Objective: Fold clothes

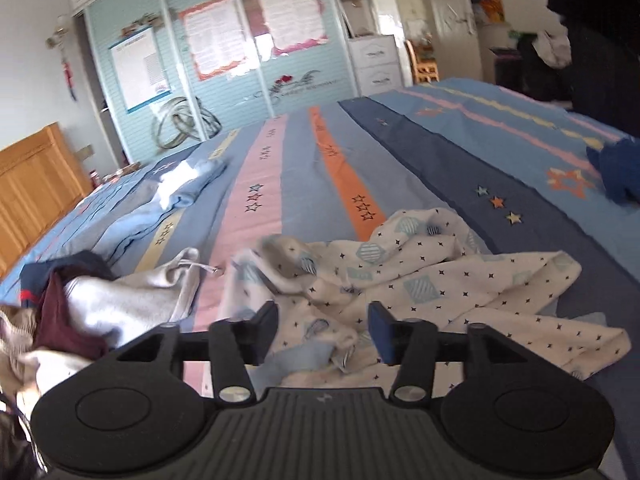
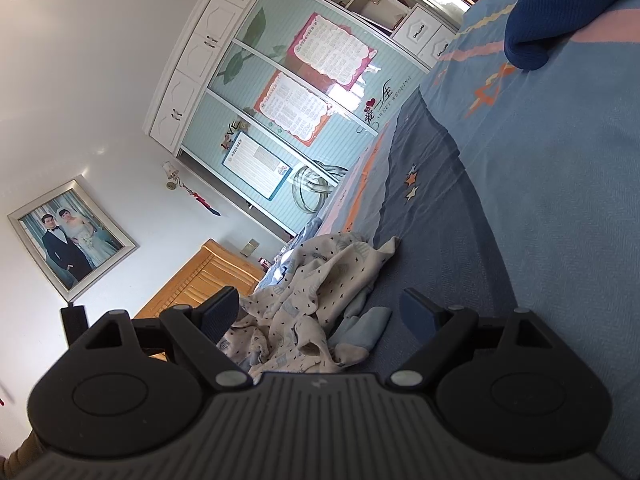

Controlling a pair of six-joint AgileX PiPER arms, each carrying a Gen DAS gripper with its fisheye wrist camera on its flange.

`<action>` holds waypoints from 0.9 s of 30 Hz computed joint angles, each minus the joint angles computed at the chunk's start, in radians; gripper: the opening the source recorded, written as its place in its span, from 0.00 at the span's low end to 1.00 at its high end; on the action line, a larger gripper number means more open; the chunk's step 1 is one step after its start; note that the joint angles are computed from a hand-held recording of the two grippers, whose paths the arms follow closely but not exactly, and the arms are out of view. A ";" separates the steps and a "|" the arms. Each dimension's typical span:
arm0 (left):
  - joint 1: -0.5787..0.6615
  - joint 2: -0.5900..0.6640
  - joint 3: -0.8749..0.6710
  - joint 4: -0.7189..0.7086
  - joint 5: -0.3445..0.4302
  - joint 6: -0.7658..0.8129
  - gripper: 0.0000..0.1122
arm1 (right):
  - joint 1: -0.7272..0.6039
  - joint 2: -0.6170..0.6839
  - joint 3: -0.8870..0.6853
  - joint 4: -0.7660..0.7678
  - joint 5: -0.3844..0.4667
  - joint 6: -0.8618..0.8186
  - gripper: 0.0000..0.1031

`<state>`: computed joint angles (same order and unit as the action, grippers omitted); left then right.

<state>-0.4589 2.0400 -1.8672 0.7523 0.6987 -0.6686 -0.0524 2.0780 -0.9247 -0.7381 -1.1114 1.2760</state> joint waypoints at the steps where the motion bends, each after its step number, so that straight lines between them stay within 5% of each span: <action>1: -0.007 -0.029 0.051 0.026 -0.014 -0.051 0.58 | 0.001 0.002 -0.001 0.001 0.002 -0.003 0.85; 8: -0.029 -0.153 0.292 -0.063 -0.153 -0.134 0.71 | 0.017 -0.028 -0.009 -0.016 0.084 -0.016 0.88; 14: -0.057 -0.215 0.456 -0.135 -0.299 -0.180 0.82 | 0.123 -0.151 -0.038 0.044 0.420 -0.103 0.97; 21: -0.072 -0.264 0.583 -0.199 -0.397 -0.150 0.87 | 0.252 -0.247 -0.126 0.371 0.700 -0.725 0.98; 24: -0.082 -0.280 0.621 -0.168 -0.407 -0.190 0.87 | 0.273 -0.243 -0.121 0.493 0.643 -1.014 0.98; 27: -0.092 -0.295 0.653 -0.131 -0.411 -0.225 0.88 | 0.282 -0.219 -0.174 0.471 0.673 -1.042 0.98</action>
